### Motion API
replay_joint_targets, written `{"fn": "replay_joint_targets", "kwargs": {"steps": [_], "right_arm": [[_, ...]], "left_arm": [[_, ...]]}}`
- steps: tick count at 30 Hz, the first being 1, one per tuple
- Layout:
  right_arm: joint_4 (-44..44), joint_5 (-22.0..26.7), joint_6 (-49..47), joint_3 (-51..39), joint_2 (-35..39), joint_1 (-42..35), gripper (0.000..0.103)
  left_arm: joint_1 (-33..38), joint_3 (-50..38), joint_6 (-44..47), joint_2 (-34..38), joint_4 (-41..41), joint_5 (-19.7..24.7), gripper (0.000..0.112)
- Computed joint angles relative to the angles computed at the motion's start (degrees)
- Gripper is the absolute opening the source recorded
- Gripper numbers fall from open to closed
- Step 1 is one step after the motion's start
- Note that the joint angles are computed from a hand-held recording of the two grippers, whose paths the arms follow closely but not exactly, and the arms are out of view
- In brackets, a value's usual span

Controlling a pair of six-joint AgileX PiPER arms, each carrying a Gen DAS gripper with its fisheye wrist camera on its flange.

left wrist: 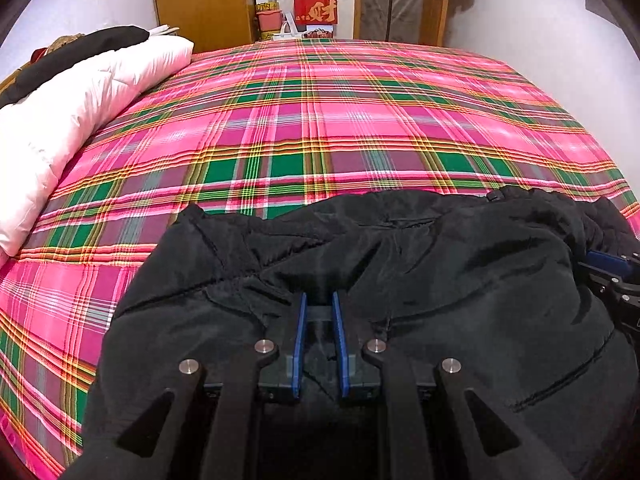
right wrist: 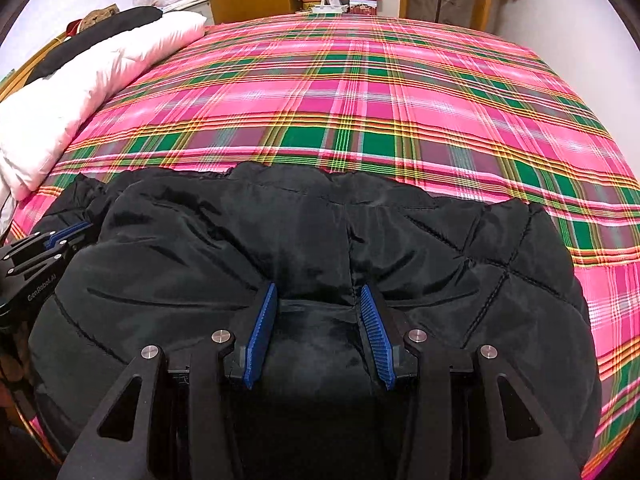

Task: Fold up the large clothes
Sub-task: 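Grasp the folded jacket edge with both tools and lift it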

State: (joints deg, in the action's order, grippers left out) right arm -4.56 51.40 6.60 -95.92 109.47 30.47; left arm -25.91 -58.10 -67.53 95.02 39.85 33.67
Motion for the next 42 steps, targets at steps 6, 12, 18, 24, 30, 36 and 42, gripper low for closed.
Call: {"fn": "replay_joint_targets", "kwargs": {"steps": [6,12,18,24,30,36,42], "right_arm": [[0.0,-1.7,-0.1,1.1,-0.1,-0.1,0.044],[1.9,-0.8,-2.5,1.3,-2.1,-0.9,0.044],[0.8,-2.1,-5.0,3.7,-9.2,-3.9,0.045],[-1.9,2.1,-3.2,-1.5,-2.8,-11.0,0.045],[-1.0,-0.4,-3.4,-0.5,0.2,-12.4,0.046],[-0.2,-2.5,-3.7,1.9,-0.3,-13.0,0.046],[-3.3,-1.6,-2.0,2.3,-1.4,-11.9,0.046]], "left_arm": [[0.0,0.2,-1.0,0.4,1.1,-0.4,0.015],[-0.4,-1.2,1.9,-0.3,-0.9,1.9,0.015],[1.5,-1.2,6.8,-6.2,-3.3,3.3,0.015],[9.0,-1.6,13.6,-2.8,-9.5,-0.2,0.015],[7.5,-1.4,7.6,1.1,-3.6,-2.0,0.015],[8.2,-1.1,7.0,1.9,-3.5,-3.9,0.015],[6.0,-3.2,6.9,1.8,-2.4,1.6,0.015]]}}
